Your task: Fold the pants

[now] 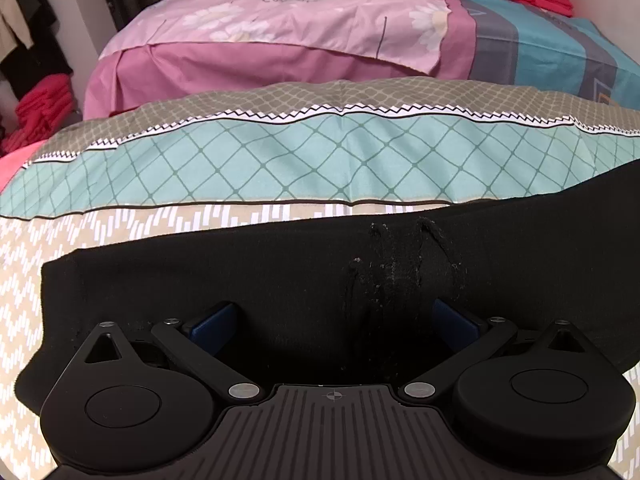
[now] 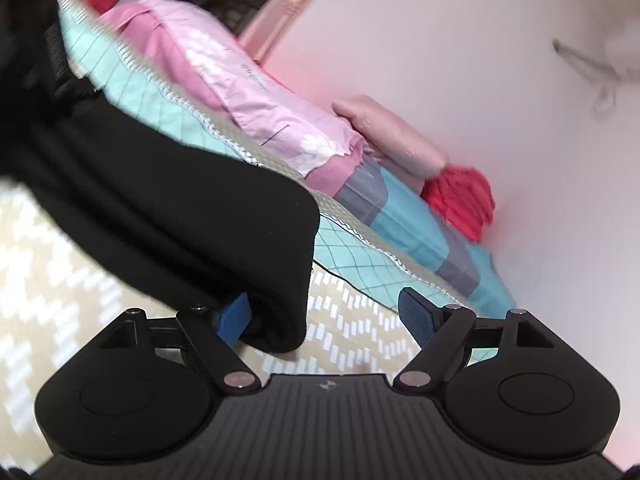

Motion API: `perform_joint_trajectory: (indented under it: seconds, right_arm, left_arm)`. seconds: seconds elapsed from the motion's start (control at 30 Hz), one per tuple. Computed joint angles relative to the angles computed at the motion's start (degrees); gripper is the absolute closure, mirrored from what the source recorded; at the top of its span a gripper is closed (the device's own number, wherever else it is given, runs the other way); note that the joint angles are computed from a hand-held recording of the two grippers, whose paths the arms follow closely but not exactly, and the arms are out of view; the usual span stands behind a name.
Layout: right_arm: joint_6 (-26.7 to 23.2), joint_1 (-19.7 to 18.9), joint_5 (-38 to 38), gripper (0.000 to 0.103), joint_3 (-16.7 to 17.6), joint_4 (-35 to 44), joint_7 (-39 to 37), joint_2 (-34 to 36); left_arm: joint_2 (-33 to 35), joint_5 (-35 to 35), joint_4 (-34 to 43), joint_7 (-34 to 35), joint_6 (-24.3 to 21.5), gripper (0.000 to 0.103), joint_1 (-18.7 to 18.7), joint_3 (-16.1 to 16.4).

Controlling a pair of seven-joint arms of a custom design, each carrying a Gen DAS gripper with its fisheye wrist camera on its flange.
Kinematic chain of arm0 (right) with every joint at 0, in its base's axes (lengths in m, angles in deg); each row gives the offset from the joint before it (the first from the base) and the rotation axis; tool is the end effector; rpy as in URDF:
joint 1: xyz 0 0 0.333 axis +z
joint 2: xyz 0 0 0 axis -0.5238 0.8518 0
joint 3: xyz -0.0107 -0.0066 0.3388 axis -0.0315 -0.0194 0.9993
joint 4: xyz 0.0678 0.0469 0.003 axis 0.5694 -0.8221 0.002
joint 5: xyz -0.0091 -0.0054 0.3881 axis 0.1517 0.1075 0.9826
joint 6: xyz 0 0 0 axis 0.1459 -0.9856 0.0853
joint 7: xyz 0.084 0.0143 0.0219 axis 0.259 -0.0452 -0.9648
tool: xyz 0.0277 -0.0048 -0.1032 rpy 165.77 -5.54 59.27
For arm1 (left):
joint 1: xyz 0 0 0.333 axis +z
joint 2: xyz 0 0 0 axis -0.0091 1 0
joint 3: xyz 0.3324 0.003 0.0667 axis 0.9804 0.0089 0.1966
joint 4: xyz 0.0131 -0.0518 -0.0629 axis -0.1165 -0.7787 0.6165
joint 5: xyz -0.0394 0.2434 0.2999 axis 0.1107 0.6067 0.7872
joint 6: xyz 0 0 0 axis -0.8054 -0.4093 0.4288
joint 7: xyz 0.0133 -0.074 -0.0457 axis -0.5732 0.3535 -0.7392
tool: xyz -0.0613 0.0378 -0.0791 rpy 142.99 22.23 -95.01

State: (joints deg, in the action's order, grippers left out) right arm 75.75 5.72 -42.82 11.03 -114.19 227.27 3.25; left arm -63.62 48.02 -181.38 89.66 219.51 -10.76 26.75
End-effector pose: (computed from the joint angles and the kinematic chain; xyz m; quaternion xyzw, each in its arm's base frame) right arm 0.3790 0.3389 0.4111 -0.5672 0.6071 -0.5556 0.0335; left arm 0.6185 -0.2427 0.4697 -0.4235 0.8590 -0.2285 0.1749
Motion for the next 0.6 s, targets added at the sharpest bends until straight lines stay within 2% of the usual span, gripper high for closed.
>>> perform_joint_trajectory:
  seconds: [0.17,0.23,0.3,0.33,0.47,0.57,0.6]
  right_arm:
    - [2.7,-1.0,-8.2,0.021,-1.6,0.3,-6.6,1.4]
    - [1.6,-2.1,-4.3,0.02,-2.4,-1.0,-2.4,-0.7]
    - [6.5,-4.1,0.1,0.019,-3.0,-4.2,4.4,-5.6]
    - [7.5,-4.5,1.7,0.019,-2.5,-4.6,5.0,-6.2]
    - [4.9,-4.2,-0.4,0.029,-0.4,-2.9,-6.5,-2.6]
    - [9.4,-5.0,1.9,0.029,-1.3,-5.0,-8.0,-6.6]
    - [11.9,-5.3,2.7,0.025,-1.4,-5.9,-8.2,-8.6]
  left_arm:
    - [-0.5,1.9,-0.8,-1.7,0.9,0.0,-0.8,0.6]
    - [-0.6,2.2,-0.9,-2.1,0.9,0.0,-0.8,0.7]
    - [-0.6,1.8,-0.8,-1.9,0.5,0.0,-0.6,0.3]
    - [-0.7,1.7,-0.9,-1.7,0.6,0.0,-0.6,0.2]
    - [-0.9,3.8,-1.6,-3.5,1.7,0.0,-1.3,0.9]
    - [-0.7,4.2,-1.3,-4.1,1.3,0.0,-1.4,0.9]
    - [-0.7,4.3,-1.1,-4.2,1.1,0.0,-1.4,1.0]
